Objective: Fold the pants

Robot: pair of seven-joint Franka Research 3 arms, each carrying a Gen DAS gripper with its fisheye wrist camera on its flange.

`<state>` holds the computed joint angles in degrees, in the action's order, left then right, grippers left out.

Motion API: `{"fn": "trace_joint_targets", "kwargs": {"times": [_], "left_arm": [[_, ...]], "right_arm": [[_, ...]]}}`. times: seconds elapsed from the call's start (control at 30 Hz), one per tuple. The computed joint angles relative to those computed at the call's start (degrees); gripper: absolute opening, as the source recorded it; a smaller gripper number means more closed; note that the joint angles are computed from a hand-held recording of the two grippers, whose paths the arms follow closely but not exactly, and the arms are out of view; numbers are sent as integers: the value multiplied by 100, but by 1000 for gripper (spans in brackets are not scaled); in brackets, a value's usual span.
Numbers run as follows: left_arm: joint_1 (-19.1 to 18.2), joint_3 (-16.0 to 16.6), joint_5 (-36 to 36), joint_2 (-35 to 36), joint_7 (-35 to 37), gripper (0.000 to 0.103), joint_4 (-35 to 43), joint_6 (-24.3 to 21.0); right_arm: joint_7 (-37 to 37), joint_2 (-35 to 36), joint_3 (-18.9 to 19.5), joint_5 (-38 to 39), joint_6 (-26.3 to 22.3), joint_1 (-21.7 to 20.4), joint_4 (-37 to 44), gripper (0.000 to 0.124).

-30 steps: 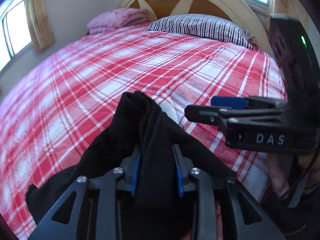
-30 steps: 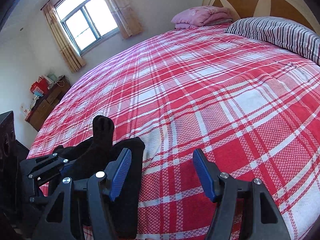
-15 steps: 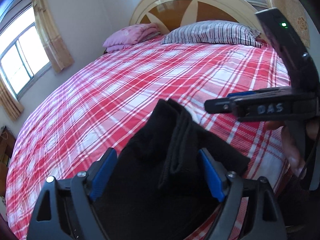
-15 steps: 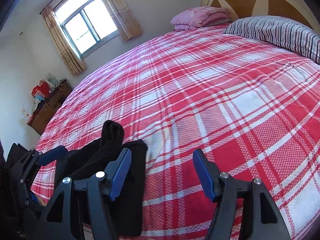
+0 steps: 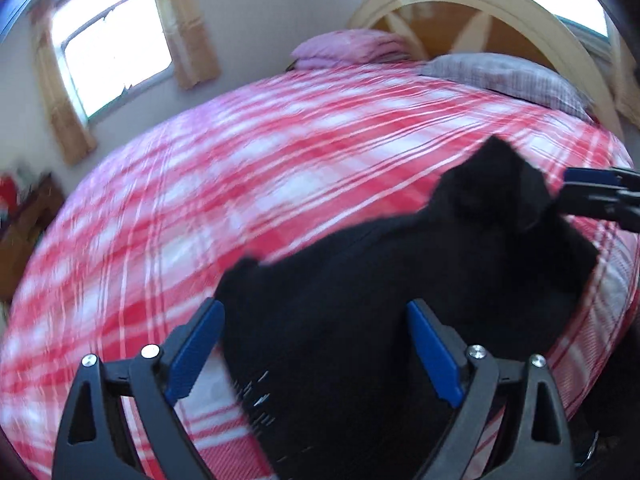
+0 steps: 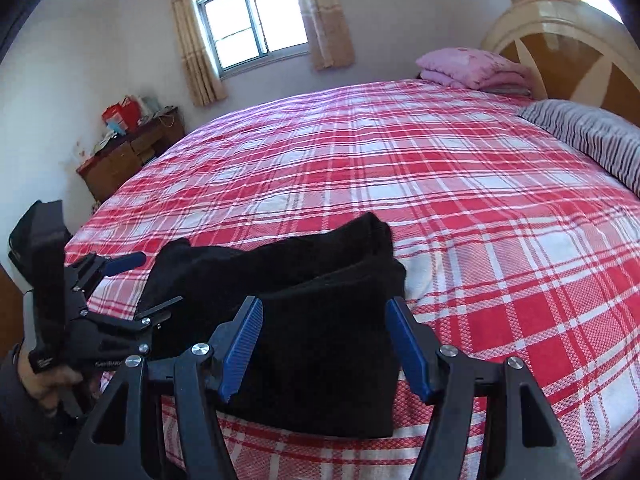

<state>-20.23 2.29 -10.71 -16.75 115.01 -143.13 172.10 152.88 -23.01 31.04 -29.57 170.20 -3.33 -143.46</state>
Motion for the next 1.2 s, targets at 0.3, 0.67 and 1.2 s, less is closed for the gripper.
{"fn": "trace_joint_targets", "kwargs": {"times": [0.3,0.67,1.2], "left_arm": [[-308,340,-758,182,493,103,-184,279],[-776,965,-2563,-122,1801,103,-226,-56],[-449,991,-1639,-502,858,103,-777,-28]], "right_arm": [[-76,312,690,-611,-858,-362,732,65],[-202,-254,-880,578,-2112,859,46,66],[-4219,3313,-1884,2530,-1316,2679,3709,67]]}}
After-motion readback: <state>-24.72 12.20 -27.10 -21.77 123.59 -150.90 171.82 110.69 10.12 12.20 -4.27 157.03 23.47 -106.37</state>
